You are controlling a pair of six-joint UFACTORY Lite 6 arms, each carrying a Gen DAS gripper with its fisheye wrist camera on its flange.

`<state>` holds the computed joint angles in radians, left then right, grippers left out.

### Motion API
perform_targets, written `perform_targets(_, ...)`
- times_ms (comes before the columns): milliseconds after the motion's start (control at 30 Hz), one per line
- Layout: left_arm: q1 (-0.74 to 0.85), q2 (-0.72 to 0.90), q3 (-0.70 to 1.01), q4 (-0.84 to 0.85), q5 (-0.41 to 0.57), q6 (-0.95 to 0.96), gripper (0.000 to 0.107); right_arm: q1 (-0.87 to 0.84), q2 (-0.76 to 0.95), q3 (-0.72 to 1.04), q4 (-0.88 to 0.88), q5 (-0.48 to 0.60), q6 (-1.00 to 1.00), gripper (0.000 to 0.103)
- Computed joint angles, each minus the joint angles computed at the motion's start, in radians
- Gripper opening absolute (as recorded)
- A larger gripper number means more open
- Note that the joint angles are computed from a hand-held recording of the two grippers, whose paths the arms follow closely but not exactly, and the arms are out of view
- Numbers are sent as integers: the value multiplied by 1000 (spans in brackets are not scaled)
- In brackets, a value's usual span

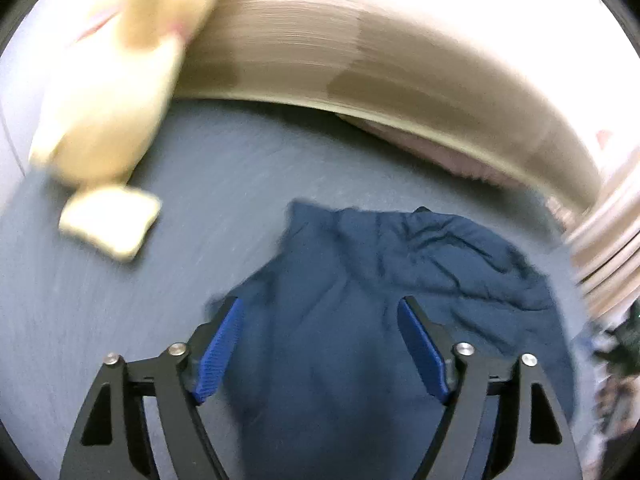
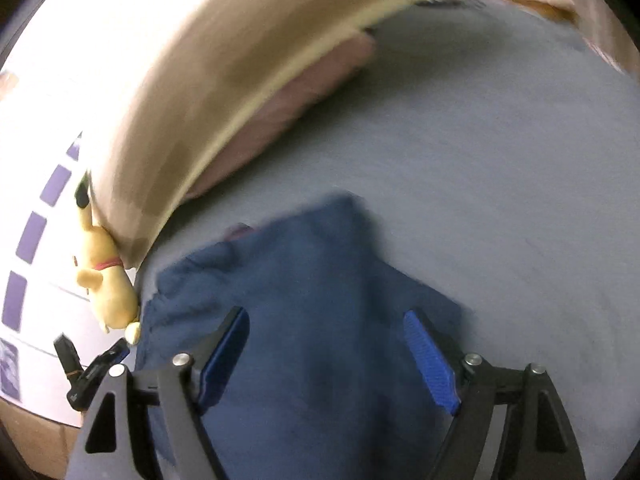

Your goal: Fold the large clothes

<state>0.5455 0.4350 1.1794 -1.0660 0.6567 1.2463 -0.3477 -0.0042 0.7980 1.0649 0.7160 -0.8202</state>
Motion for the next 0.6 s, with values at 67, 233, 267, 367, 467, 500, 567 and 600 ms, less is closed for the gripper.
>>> perform_targets(67, 124, 5, -29, 27, 100, 32, 85, -167, 12, -79, 33, 103, -125, 83)
perform_targets(233, 314, 133, -4, 85, 272, 39, 85, -251, 75, -208, 175, 206, -351, 83)
perform_targets(267, 327, 150, -1, 81, 292, 38, 85, -233, 86, -212, 195, 212, -366, 83)
perform_targets(367, 335, 136, -28, 61, 333, 61, 85, -130, 102, -232, 266, 208, -376, 84)
perform_targets(467, 325, 131, -33, 41, 403, 81, 85, -26, 90, -241, 359, 156, -391, 88)
perform_targets(500, 309, 136, -32, 36, 398, 80, 85, -27, 91, -244, 362, 156, -394, 88)
perform_targets(567, 269, 182, -2, 47, 382, 34, 85, -31, 111, -237, 351, 159, -390, 88)
perform_targets(600, 247, 214, 18, 59, 379, 7, 85, -45, 119, -229, 336, 168, -383, 88)
